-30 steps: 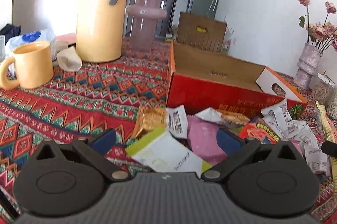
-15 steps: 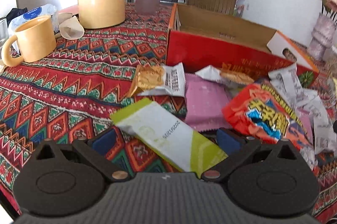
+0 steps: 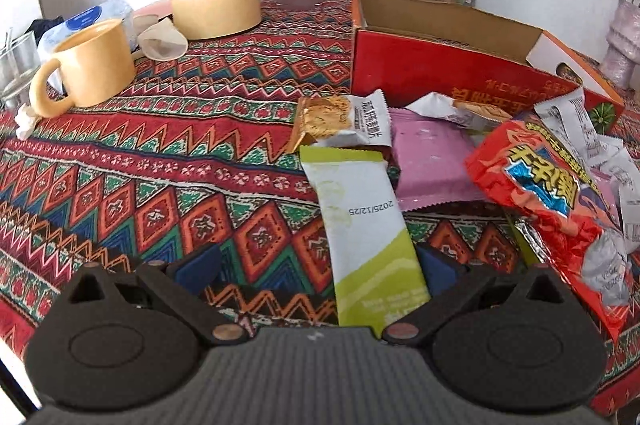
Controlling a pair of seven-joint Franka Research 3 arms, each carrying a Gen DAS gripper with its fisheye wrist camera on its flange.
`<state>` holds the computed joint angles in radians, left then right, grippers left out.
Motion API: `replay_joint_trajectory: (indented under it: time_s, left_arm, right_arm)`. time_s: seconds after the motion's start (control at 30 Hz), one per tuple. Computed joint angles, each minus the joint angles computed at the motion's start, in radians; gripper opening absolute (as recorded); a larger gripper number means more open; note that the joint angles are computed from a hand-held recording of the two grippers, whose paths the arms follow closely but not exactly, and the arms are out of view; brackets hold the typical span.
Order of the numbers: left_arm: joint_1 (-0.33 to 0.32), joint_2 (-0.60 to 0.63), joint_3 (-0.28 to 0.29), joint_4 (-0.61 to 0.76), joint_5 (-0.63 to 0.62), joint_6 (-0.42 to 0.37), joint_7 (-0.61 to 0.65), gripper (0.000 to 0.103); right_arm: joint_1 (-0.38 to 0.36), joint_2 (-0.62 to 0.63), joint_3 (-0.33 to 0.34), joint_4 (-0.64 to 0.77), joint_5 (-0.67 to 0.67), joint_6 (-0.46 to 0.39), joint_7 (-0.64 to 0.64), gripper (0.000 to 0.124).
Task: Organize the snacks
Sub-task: 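Grasp the orange wafer packet with the right tool while the left tool grasps the green-and-white bar, then carry both packets over the box and open both tools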
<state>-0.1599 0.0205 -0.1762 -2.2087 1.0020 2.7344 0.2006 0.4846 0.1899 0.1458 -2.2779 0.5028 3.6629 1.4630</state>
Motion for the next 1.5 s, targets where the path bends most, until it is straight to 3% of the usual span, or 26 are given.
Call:
replay_joint_trajectory:
  time_s: [0.3, 0.53, 0.63, 0.7, 0.77, 1.23, 1.5]
  left_arm:
    - [-0.015, 0.023, -0.002, 0.031, -0.001, -0.053, -0.008, 0.103]
    - [-0.017, 0.028, 0.005, 0.034, -0.019, -0.031, 0.045, 0.102]
    - [-0.017, 0.013, 0.006, 0.019, 0.022, -0.009, 0.012, 0.082]
    - [-0.013, 0.000, 0.005, 0.008, 0.044, 0.013, -0.004, 0.055]
    - [-0.005, -0.011, 0.006, -0.007, 0.064, 0.046, -0.013, 0.039]
    - [0.038, -0.072, -0.011, -0.031, 0.261, 0.108, -0.165, 0.039]
    - [0.046, -0.044, -0.013, 0.071, 0.406, 0.126, -0.251, 0.039]
  right_arm:
    - [0.005, -0.021, 0.005, -0.028, 0.004, 0.020, 0.002, 0.039]
    - [0.006, -0.031, 0.009, -0.040, 0.000, 0.027, 0.007, 0.040]
    - [0.007, -0.033, 0.009, -0.042, 0.001, 0.026, 0.005, 0.040]
    - [0.009, -0.034, 0.009, -0.042, 0.004, 0.026, 0.002, 0.040]
    - [0.008, -0.033, 0.009, -0.042, 0.003, 0.026, 0.004, 0.040]
    - [0.027, -0.028, 0.003, -0.022, 0.054, 0.009, -0.050, 0.040]
    - [0.041, 0.002, -0.009, 0.047, 0.105, 0.020, -0.121, 0.040]
